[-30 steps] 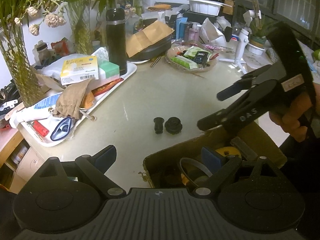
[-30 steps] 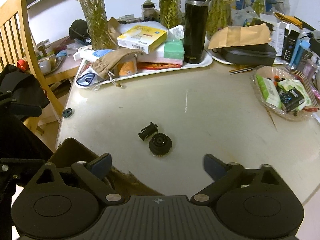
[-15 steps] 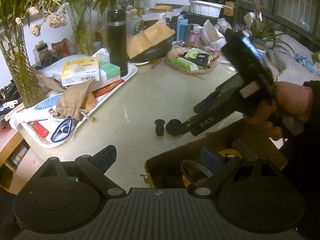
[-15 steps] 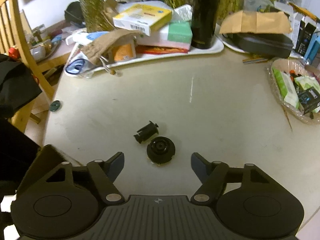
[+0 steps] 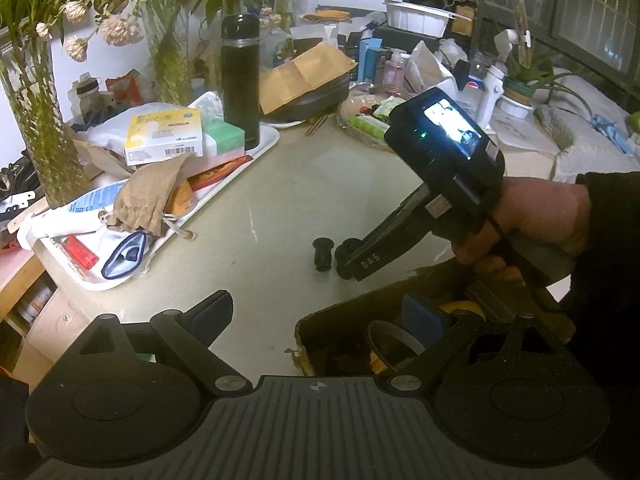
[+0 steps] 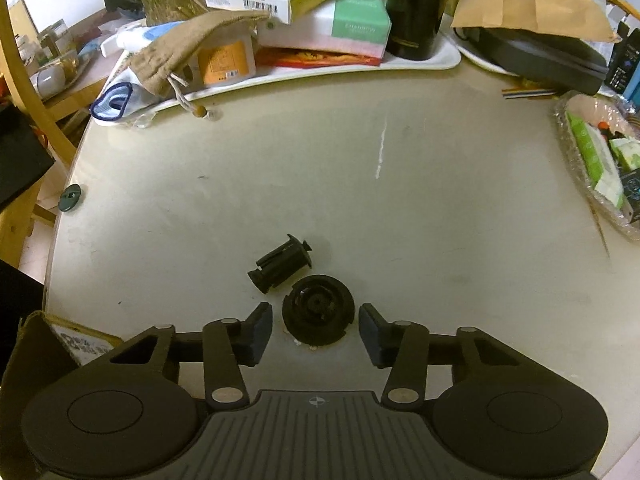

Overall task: Organize rigid objects
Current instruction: 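Move the right tool to the black round cap and close on it, then grasp the small black plug with the left tool while the right tool holds the cap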

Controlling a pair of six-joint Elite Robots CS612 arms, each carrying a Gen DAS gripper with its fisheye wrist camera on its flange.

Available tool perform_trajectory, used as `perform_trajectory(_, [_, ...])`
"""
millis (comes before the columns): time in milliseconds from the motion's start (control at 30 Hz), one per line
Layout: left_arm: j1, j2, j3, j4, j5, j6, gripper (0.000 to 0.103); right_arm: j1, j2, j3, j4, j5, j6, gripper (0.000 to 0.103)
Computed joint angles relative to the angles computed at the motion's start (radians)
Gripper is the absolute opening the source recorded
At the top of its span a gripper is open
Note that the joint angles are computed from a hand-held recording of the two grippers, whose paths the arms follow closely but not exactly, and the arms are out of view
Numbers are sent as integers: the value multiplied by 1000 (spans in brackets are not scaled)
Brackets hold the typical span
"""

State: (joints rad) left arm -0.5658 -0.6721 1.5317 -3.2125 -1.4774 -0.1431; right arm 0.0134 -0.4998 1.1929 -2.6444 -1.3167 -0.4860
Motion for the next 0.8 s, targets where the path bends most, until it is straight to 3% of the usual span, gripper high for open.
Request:
perform_trajectory(333, [0,0,-2,3,2,2,93,1,-7,13,-24,-6,0,43])
perform_trajectory(800, [1,7,-26,13,29,16,93,-33,-76,109,-146,69,3,43])
